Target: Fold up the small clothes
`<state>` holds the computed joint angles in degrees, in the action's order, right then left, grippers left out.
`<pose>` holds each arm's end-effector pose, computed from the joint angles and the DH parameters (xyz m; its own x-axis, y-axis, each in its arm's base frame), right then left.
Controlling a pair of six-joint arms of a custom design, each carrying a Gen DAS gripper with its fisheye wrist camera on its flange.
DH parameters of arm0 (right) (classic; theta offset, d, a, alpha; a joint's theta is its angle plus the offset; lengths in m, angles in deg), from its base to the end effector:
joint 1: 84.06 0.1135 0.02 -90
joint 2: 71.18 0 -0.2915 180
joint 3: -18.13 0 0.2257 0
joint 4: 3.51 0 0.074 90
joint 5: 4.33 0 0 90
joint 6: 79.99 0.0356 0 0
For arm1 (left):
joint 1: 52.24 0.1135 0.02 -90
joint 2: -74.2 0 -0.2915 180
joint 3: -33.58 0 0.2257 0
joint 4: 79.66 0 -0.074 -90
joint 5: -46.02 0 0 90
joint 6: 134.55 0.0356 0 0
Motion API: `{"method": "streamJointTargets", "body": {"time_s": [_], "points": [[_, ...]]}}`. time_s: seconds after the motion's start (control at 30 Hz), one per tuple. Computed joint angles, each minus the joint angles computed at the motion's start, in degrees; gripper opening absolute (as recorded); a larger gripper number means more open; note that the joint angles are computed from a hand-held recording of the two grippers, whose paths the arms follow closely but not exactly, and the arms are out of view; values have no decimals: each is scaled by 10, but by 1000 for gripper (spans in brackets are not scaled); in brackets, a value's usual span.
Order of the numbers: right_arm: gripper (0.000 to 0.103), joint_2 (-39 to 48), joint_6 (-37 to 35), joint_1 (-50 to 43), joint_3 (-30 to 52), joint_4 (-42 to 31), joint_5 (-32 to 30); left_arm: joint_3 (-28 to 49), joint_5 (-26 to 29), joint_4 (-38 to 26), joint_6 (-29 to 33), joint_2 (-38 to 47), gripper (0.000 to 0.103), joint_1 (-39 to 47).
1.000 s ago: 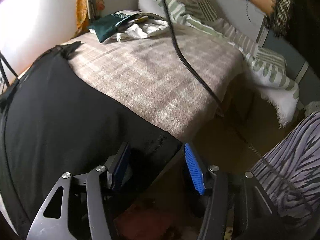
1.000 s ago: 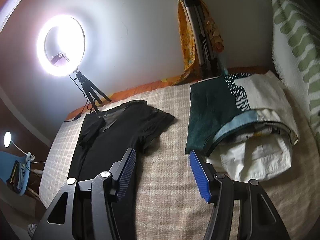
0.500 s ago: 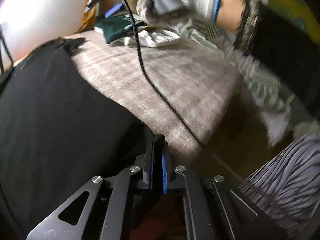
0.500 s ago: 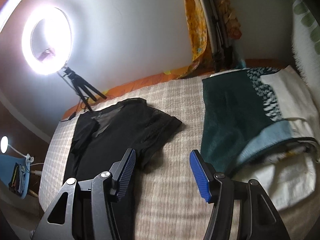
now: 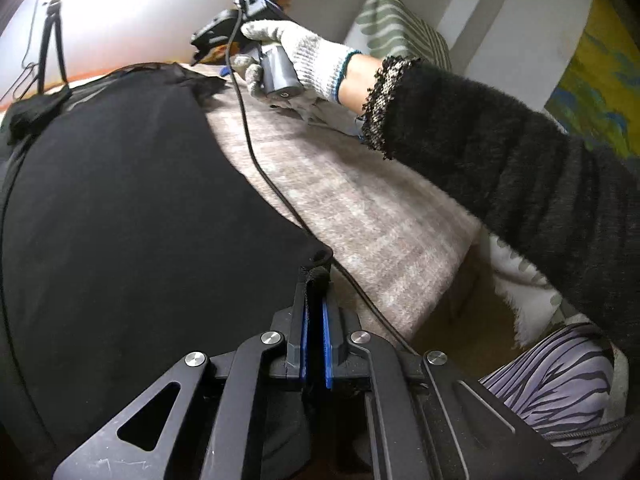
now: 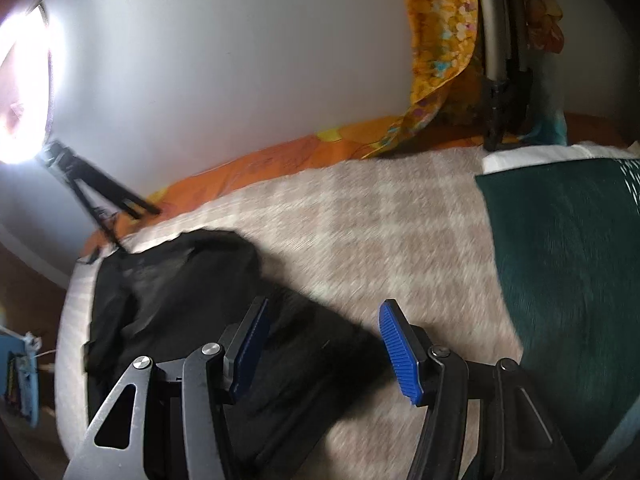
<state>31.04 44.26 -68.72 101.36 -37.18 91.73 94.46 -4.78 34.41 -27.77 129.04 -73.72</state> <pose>0.3496 0.0920 0.2380 -0.7471 0.3754 -0.5486 0.2651 0.9251 0.2720 0.1104 -0.0676 0.2877 -0.6036 0.4779 -0.6381 0.7866 0.4878 -0.3786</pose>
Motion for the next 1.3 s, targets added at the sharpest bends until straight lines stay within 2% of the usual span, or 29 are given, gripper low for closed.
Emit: {"method": "streamJointTargets", "body": {"time_s": [0.17,0.3,0.4,0.47,0.5,0.53,0.6,0.77,0.97,1.1,1.3], "points": [[60,0,-2,-20,-31,44,-25,-1,20,-10,23,9,4,40],[60,-1,-17,-21,-29,45,-45,0,41,-31,39,18,4,69],[36,2,-26,-18,-28,47,-67,-6,39,-26,31,14,4,71],[28,2,-29,-12,-24,39,-57,-11,34,-18,23,10,4,63],[16,0,-27,-13,-24,38,-63,-12,36,-20,27,9,4,67],[8,-2,-23,-14,-26,43,-68,-12,38,-19,23,7,4,65],[3,-13,-16,-15,-34,50,-68,-14,41,-17,17,1,4,61],[1,-39,-10,-6,-16,25,-49,-29,48,-10,3,-23,4,59],[1,-36,-9,23,49,-40,-15,-54,71,-11,7,-50,3,101],[0,-14,1,51,110,-87,13,-65,96,-23,32,-51,3,151],[0,50,3,97,258,-187,56,-60,128,-71,87,-53,3,224]]}}
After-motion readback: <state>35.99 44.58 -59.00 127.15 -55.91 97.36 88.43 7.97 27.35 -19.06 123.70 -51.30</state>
